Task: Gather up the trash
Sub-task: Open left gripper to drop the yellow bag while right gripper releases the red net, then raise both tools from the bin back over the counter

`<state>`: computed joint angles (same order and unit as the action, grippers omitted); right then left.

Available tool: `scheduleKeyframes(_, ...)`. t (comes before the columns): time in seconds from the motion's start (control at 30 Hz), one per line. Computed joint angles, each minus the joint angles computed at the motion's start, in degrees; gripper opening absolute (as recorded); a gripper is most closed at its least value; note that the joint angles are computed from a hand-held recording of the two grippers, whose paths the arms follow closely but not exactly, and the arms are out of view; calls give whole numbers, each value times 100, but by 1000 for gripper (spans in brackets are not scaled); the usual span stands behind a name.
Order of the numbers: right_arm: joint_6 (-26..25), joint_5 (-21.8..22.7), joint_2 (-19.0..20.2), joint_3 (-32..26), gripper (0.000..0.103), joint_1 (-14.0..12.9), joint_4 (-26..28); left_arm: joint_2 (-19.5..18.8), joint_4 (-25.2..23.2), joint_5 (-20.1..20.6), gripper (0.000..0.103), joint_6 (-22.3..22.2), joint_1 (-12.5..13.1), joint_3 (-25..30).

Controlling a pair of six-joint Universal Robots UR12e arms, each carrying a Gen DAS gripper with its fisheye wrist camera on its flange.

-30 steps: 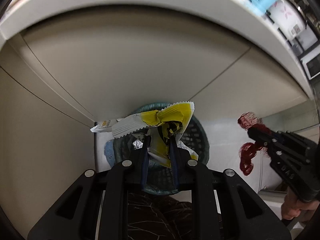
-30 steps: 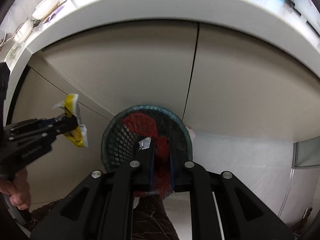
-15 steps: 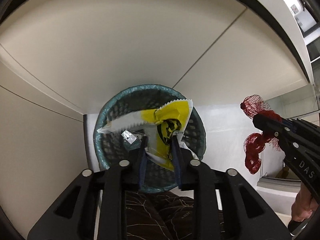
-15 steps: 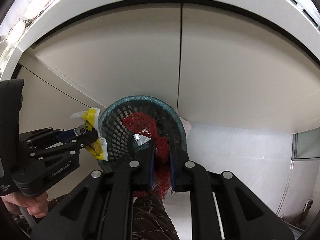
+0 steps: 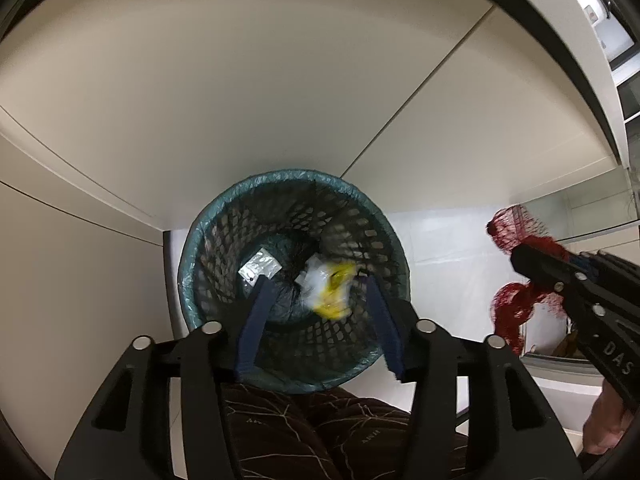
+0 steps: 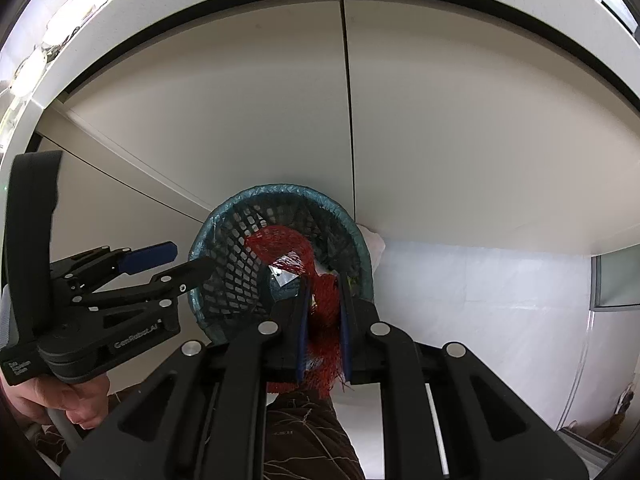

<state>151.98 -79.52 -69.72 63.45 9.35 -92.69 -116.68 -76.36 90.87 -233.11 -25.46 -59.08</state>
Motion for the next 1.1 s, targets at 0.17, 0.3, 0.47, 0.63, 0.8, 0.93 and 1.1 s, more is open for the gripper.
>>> scheduleKeyframes(0.17, -43, 167, 34, -16, 12, -10, 81, 147, 63, 334, 81, -136, -21, -122)
scheduleKeyframes(0.3, -141, 293, 29, 78, 12, 57, 43, 291, -30, 648, 93, -406, -15, -236)
scheduleKeyframes(0.47, -248, 323, 81, 91, 12, 181, 93, 496, -159, 854, 97, -694, 2, -412)
scheduleKeyframes(0.63, -388, 273, 109, 146, 12, 321, 142, 678, -210, 900, 97, -811, 35, -619)
scheduleKeyframes(0.8, -415, 175, 114, 175, 23, 444, 78, 789, -265, 885, 97, -988, 67, -772)
scheduleKeyframes(0.93, -453, 148, 92, 209, 49, 484, 76, 831, -311, 886, 97, -1003, 83, -844)
scheduleKeyframes(1.1, -412, 150, 85, 211, 71, 460, 44, 846, -362, 890, 97, -1138, 108, -878)
